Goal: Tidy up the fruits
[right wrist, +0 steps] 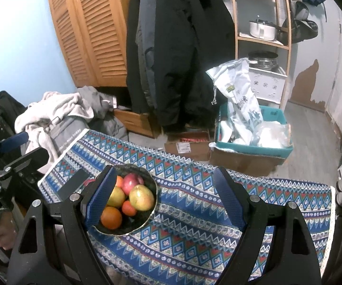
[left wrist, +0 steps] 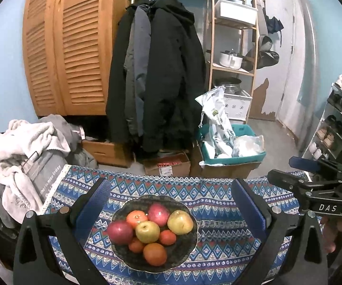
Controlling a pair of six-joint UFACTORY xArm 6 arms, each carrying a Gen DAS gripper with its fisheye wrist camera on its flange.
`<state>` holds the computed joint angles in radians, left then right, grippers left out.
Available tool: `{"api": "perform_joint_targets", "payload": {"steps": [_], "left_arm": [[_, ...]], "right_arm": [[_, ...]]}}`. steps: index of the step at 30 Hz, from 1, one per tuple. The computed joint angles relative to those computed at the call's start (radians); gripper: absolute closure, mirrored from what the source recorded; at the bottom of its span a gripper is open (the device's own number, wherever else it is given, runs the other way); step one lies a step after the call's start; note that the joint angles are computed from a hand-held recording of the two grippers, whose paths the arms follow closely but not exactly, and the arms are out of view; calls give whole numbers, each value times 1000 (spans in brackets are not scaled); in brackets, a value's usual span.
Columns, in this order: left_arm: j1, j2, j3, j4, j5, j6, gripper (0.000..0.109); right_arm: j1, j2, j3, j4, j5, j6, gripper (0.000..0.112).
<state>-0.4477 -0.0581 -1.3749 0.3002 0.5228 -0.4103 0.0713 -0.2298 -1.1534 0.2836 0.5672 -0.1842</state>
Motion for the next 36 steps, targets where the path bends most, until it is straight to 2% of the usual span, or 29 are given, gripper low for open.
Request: {"api": "perform_joint_targets", "payload": {"steps": [18, 30, 36], "left_arm": [[3, 1, -4, -15, 18, 10, 6], [-1, 7, -9, 29, 33, -26, 6], [2, 15, -19, -5, 53, -13, 6]], "right_arm": [[1, 6, 0, -1, -1, 0, 29], [1, 7, 3, 1, 0, -3, 29], [2, 8, 2, -2, 0, 2, 29]]}}
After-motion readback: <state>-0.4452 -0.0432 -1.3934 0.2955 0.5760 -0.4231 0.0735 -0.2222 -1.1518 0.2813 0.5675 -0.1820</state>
